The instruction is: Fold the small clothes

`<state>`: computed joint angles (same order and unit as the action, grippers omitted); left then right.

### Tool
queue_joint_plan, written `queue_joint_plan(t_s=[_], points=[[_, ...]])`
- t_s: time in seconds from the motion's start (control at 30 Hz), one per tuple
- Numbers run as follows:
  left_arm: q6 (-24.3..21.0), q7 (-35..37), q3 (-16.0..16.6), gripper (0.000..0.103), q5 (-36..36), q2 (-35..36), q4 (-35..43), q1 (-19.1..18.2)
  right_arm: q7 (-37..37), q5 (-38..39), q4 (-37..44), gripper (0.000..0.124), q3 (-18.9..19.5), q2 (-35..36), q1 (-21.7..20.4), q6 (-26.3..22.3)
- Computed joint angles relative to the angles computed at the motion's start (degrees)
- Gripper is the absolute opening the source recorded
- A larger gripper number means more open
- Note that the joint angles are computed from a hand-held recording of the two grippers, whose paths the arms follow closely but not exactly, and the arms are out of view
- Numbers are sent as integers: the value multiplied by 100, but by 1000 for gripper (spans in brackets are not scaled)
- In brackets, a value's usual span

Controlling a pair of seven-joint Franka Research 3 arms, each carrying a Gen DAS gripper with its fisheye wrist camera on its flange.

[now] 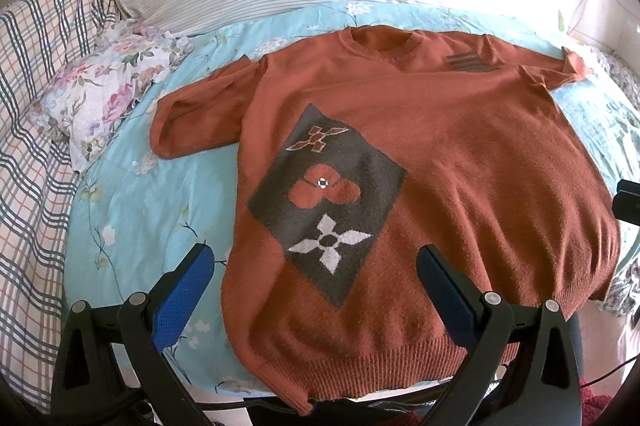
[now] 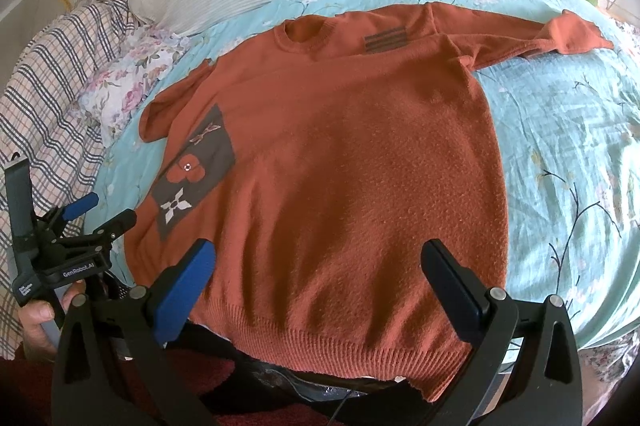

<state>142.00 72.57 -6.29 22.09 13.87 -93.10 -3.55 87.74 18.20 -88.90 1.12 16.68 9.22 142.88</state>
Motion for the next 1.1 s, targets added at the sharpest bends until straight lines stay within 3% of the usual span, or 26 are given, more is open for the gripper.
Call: queue_joint_plan(t_s=[0.23,0.3,0.43,0.53,0.67,0.8,1.1], points=[[-530,398,-115,101,-545,167,331,80,-62,156,17,95,16,43,-32,-1],[-270,305,-60,101,-410,152,221,43,100,-191,88,93,-86,81,45,-116],[-240,350,-68,101,-455,225,292,42,121,-200,100,90,-75,129,15,-27],[-242,363,-62,101,-439,303,368,26,92,-135,63,88,-64,156,-30,152],[-284,482,-112,101,-642,457,550,63,-146,50,-231,84,-37,122,-127,947],[-417,507,-75,101,-561,658,829,-8,-81,301,-216,76,-88,175,-306,1189],[-517,478,-12,101,-245,1009,1297,-190,172,747,273,68,-197,444,-818,1094]])
